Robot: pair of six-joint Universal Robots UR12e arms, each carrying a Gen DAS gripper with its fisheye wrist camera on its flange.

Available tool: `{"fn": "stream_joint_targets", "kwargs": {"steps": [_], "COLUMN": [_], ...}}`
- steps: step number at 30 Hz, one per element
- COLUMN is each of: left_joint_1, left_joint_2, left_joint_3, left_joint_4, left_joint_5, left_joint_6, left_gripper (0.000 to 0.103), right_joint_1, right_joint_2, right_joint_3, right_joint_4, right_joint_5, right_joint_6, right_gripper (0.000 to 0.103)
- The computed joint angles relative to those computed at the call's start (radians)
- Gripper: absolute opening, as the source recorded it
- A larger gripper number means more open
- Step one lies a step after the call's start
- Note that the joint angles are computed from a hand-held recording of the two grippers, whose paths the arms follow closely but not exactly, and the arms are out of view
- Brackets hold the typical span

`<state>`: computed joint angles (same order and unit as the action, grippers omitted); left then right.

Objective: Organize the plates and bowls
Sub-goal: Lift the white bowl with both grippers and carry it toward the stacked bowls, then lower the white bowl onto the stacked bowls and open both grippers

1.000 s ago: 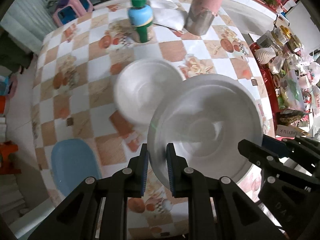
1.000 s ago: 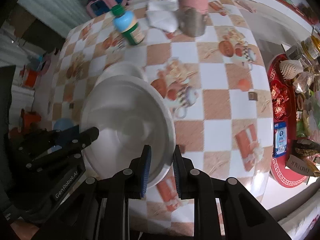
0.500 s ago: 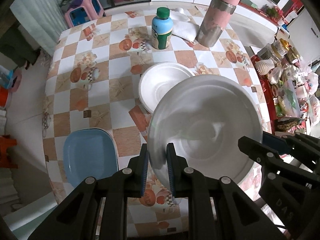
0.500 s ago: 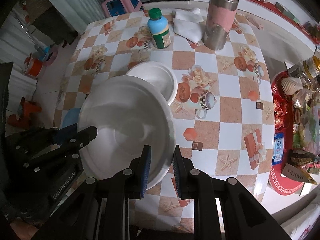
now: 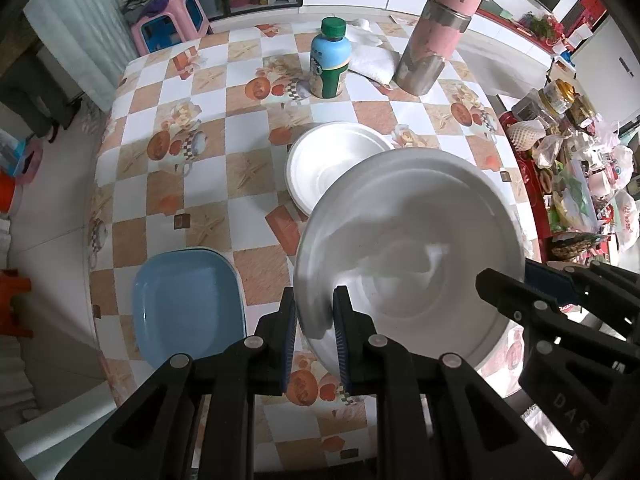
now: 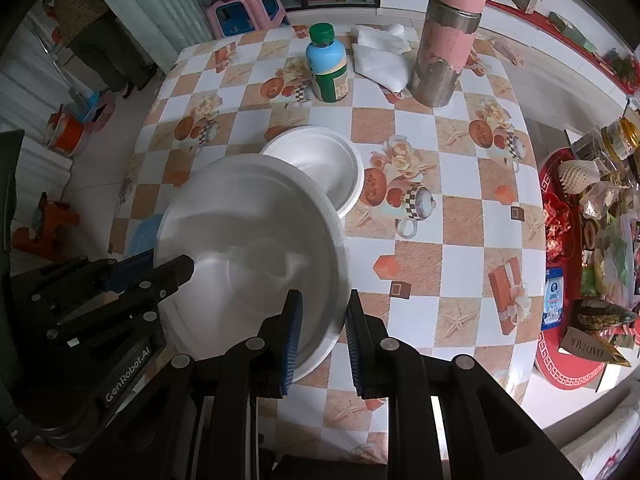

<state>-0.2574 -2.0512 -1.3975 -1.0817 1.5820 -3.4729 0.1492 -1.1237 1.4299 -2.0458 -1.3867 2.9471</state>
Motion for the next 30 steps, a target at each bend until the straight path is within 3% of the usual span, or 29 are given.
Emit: {"fn": "stream_joint_targets", "kwargs": {"steps": [19,30], "left_joint_1": [0.007,0.015], "left_joint_2": [-0.001,-0.097], "left_joint_3": [-0.014,0.110], "left_joint_4": [-0.037,-0.069], "left_joint_5": [-0.024,0.019], "left_joint_6": [-0.001,0.025], "left_gripper": [0.019,0.020], "right_joint_1": [0.007,0.009], "right_joint_2": [0.006,0.090], "right_joint_3": [0.006,-0.097], "right_joint_4": [0.029,0.053], "right_joint_5": [-0.001,-0.018], "right_joint_6": [0.000,0.031], "right_gripper": [0.023,0.023]}}
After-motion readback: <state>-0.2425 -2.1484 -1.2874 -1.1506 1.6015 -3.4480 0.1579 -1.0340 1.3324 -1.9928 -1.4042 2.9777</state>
